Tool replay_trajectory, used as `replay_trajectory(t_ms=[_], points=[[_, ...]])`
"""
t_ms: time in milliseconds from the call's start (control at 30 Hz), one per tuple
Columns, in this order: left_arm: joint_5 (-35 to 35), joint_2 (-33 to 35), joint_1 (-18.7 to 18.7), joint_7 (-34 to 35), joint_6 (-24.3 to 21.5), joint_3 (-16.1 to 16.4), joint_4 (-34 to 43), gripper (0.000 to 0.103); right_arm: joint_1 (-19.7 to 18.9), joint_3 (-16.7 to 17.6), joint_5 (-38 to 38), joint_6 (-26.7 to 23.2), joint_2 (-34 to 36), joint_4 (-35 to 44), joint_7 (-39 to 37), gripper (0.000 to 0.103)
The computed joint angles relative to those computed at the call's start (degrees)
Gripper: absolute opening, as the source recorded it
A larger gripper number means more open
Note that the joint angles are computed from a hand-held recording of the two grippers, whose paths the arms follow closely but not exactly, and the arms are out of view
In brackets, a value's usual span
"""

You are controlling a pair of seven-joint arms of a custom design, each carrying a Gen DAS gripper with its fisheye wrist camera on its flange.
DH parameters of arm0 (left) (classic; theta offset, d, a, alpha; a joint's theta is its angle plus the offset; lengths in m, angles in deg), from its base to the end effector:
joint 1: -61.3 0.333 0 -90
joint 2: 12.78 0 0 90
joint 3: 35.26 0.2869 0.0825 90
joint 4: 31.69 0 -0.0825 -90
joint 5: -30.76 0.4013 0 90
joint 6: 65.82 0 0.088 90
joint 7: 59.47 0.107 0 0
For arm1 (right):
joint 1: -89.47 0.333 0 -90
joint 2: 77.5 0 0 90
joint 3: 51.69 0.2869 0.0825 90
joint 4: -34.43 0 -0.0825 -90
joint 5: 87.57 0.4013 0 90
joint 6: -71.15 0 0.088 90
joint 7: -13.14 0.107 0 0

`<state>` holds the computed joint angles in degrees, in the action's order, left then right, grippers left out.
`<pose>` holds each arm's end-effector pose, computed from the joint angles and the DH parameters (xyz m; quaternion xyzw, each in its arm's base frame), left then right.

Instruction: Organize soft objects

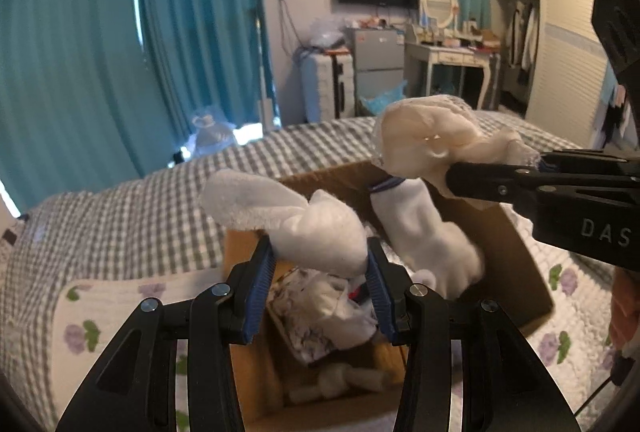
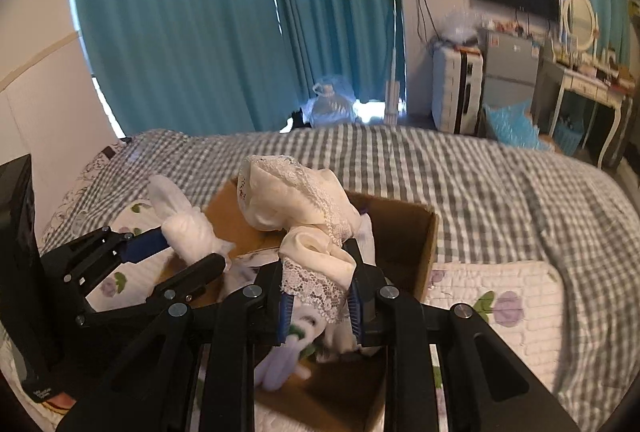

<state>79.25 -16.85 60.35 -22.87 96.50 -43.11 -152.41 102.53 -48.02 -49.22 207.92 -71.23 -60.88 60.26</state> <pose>0.5750 -0.1293 0.4907 -0.6531 0.6134 -0.2766 0.3474 0.6281 0.1927 0.5748 -0.8256 0.3913 -0.0887 0.3968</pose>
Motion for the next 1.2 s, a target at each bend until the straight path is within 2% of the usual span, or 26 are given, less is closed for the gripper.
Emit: replay_trajectory(t_ms=[33, 100, 133, 167, 200, 233, 333, 533, 733, 800, 867, 900, 933, 1033, 1200], points=[[0.63, 0.31, 0.10, -0.39, 0.00, -0.03, 0.28, 0.048, 0.08, 0.06, 0.08, 0.38, 1.13, 0.77, 0.13, 0.023], [3.58, 0.65, 0.46, -3.37, 0.26, -0.06, 0.44, 0.050, 0.13, 0.15, 0.07, 0.84, 2.00, 1.22, 0.86, 0.039], [3.59, 0.74, 0.46, -3.73, 0.21, 0.00, 0.44, 0.061, 0.12, 0.11, -0.10, 0.80, 2.81, 1.90, 1.69, 0.063], [3.71, 0.76, 0.43, -4.37, -0.37, -0.02, 0.56, 0.069, 0.00, 0.15, 0.35, 1.31, 3.14, 1.94, 1.96, 0.074], [4.76, 0.52, 0.51, -5.95, -0.51, -0.04, 0.40, 0.078, -0.13, 0.25, 1.15, 2.11, 2.96, 1.47, 2.08, 0.074], [5.95, 0.07, 0.72, -7.62, 0.08, 0.05, -0.07, 0.079, -0.32, 0.27, 1.64, 2.01, 2.99, 1.50, 2.15, 0.074], [4.60, -1.90, 0.73, -7.97, 0.19, 0.05, -1.46, 0.079, -0.75, 0.17, 2.30, 2.47, 1.70, 0.67, 1.77, 0.074], [4.07, -9.38, 0.43, -8.37, -3.88, -1.64, -3.52, 0.079, -1.37, -0.88, 3.49, 2.10, -5.99, -2.61, 0.61, 0.074], [7.75, -20.83, 1.17, -10.74, -8.74, -6.05, -4.83, 0.079, -1.22, -3.17, 5.65, 2.51, -17.81, -7.09, -1.89, 0.075], [10.52, -25.35, 2.20, -12.74, -10.22, -8.05, -5.38, 0.079, -0.99, -4.69, 7.50, 1.57, -22.31, -8.45, -3.29, 0.079], [13.35, -29.71, 3.28, -14.85, -11.05, -9.85, -6.17, 0.080, -0.61, -6.00, 8.95, 0.69, -26.05, -9.36, -4.50, 0.087], [14.34, -31.65, 3.70, -15.88, -11.64, -10.72, -6.52, 0.086, -0.42, -6.21, 9.21, 0.76, -27.53, -9.79, -4.64, 0.089], [15.37, -33.46, 4.21, -17.16, -11.99, -11.53, -6.94, 0.091, -0.22, -6.65, 9.82, 1.33, -29.89, -10.95, -5.30, 0.094], [18.61, -39.30, 5.76, -21.13, -12.37, -13.51, -8.81, 0.092, -0.01, -6.69, 10.88, 6.69, -35.62, -14.87, -5.11, 0.103], [18.50, -44.51, 5.96, -23.45, -11.66, -13.37, -12.43, 0.092, 1.00, -7.05, 9.07, 10.59, -40.81, -18.87, -4.68, 0.103]])
